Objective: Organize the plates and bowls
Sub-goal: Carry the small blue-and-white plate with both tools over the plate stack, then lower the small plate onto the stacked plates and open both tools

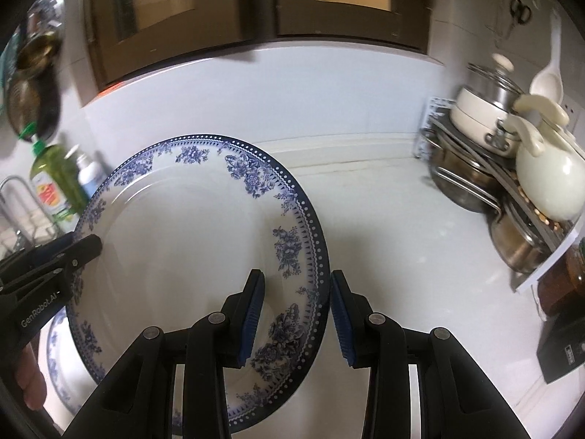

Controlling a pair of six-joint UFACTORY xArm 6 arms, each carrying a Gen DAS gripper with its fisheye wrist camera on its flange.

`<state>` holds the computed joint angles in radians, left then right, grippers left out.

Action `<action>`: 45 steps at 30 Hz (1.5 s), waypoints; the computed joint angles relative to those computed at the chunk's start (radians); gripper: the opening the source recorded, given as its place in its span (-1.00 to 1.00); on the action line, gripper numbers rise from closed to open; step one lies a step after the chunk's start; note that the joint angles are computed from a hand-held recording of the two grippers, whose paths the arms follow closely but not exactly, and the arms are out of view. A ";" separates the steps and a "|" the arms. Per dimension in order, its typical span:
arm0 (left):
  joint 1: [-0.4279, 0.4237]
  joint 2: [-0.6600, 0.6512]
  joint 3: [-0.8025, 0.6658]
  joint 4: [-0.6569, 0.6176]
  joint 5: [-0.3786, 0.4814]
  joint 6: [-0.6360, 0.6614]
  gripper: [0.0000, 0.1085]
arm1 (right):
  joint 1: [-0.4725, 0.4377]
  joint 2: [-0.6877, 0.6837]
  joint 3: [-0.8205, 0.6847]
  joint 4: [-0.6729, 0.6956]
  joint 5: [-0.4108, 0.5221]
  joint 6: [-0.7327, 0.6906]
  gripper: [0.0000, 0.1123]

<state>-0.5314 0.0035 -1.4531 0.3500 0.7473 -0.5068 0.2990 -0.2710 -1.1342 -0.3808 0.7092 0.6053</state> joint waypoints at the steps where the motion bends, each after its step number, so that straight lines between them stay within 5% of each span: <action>1: 0.010 -0.023 0.025 0.000 -0.001 0.000 -0.35 | 0.015 0.001 -0.001 -0.006 0.002 0.007 -0.33; 24: 0.256 -0.388 0.434 -0.041 0.038 0.036 -0.33 | 0.327 0.189 -0.174 -0.015 0.073 0.068 -0.33; 45: 0.353 -0.347 0.546 -0.154 0.056 0.130 -0.33 | 0.395 0.386 -0.278 0.139 0.144 -0.022 -0.33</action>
<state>-0.1788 -0.3435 -0.9072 0.1957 0.8037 -0.3767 0.6943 0.1151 -1.4126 -0.2421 0.8534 0.5832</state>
